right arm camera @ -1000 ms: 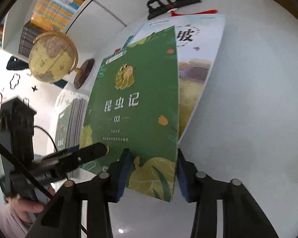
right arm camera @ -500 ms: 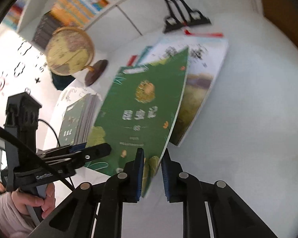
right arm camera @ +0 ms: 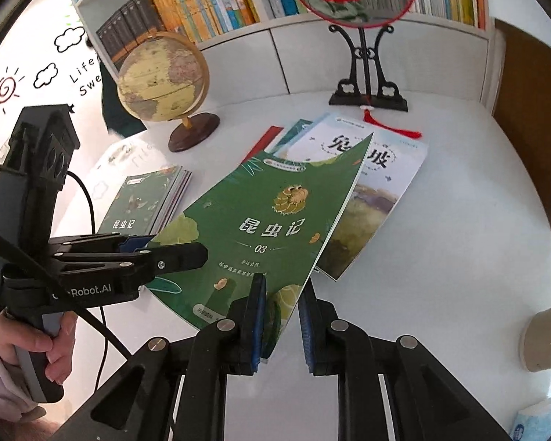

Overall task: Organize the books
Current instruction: 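Lift the green book off the pile with the left gripper, then carry the green book toward the globe and lower it onto the stack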

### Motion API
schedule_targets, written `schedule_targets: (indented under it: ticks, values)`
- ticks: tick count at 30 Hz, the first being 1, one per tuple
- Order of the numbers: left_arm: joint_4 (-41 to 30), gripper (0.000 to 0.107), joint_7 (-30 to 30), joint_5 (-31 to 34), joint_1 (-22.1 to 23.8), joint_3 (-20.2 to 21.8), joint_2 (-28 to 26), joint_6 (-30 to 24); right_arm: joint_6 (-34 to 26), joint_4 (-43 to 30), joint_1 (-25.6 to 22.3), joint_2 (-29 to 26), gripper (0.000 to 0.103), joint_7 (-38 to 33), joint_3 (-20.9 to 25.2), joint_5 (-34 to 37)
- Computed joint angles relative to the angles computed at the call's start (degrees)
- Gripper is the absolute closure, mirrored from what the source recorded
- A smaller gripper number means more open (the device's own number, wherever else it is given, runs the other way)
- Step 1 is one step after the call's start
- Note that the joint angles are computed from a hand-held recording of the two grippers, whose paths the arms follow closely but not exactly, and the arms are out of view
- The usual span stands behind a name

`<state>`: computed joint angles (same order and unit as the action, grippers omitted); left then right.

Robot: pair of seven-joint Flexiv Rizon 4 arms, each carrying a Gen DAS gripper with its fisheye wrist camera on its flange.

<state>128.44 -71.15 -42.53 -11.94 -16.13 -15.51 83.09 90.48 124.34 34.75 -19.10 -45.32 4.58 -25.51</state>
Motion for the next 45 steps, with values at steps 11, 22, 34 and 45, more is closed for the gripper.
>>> schedule_targets:
  ticks: [11, 22, 34, 45]
  values:
    - [2.4, 0.07, 8.1, -9.7, 0.5, -2.5, 2.8, 2.0, 1.2, 2.7, 8.0, 3.0, 0.086, 8.8, -9.4, -10.2]
    - [5.5, 0.07, 13.5, -15.3, -3.0, 3.8, 7.2, 2.3, 2.9, -0.8, 12.6, 1.4, 0.086, 17.5, -14.4, -20.7]
    - [11.9, 0.07, 20.3, -26.5, -4.3, 11.2, 13.4, 5.1, -1.0, -15.4, 10.8, -8.0, 0.086, 8.4, -3.8, -15.7]
    - [15.3, 0.07, 25.8, -33.2, -2.3, 15.4, 14.9, 4.3, -7.7, -29.1, 11.8, -17.5, 0.086, -2.9, 4.7, -6.2]
